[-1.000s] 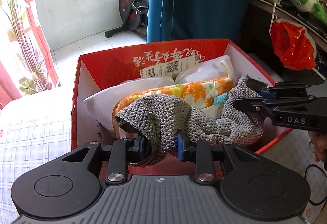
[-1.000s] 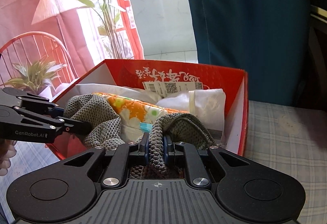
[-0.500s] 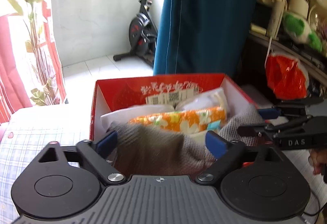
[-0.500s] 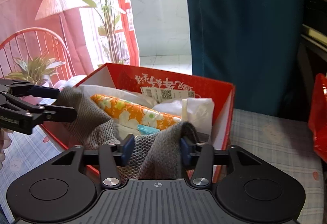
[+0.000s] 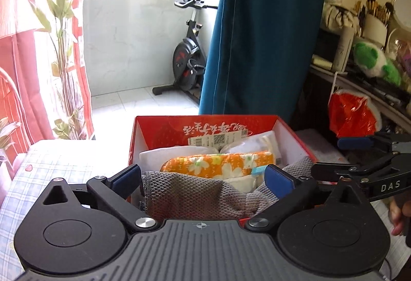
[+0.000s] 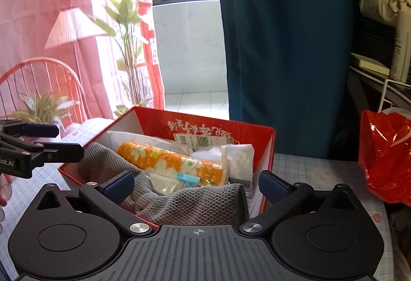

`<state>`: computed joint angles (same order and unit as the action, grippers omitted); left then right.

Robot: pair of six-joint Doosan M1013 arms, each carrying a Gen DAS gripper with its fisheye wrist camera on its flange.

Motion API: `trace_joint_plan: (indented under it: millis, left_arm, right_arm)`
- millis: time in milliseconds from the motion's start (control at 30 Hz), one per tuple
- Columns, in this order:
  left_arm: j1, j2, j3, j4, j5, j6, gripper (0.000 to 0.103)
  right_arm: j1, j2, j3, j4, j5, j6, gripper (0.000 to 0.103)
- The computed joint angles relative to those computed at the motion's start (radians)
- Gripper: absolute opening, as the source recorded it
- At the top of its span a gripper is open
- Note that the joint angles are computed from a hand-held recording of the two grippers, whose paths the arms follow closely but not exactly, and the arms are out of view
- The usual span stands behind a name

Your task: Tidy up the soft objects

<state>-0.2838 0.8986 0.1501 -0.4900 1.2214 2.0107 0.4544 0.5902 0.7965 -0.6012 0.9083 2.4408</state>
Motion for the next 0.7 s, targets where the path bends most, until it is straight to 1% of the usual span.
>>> trace_joint_plan:
  millis: [67,133,233,300,400,500,600,667,700]
  left_arm:
    - [-0.002,-0.044,0.08,0.021,-0.059,-0.018,0.103]
    - [-0.008,-0.073,0.121,0.067,-0.091,-0.044,0.103]
    - [-0.014,-0.133,0.22,0.112,-0.175,-0.026,0.103]
    - [-0.013,-0.163,0.266,0.11,-0.214,-0.016,0.103]
    - [-0.005,-0.191,0.3,0.074,-0.241,0.002,0.103]
    - [-0.001,-0.25,0.392,0.04,-0.324,0.049,0.103]
    - [-0.01,-0.301,0.462,0.089,-0.397,0.065,0.103]
    - [-0.009,-0.335,0.511,0.082,-0.443,0.074,0.103]
    - [-0.008,-0.349,0.527,0.076,-0.452,0.072,0.103]
  right_arm:
    - [0.007,-0.006,0.003,-0.015,-0.002,0.017,0.102]
    - [0.014,-0.013,0.005,-0.032,-0.003,0.037,0.102]
    - [0.029,-0.022,0.007,-0.073,0.004,0.076,0.103]
    - [0.04,-0.028,0.008,-0.106,0.012,0.099,0.103]
    - [0.051,-0.04,0.014,-0.128,0.016,0.127,0.103]
    - [0.065,-0.053,0.018,-0.157,0.026,0.161,0.103]
    - [0.082,-0.065,0.015,-0.195,0.04,0.165,0.103]
    - [0.095,-0.07,0.007,-0.228,0.06,0.17,0.103]
    - [0.102,-0.073,0.005,-0.241,0.068,0.178,0.103]
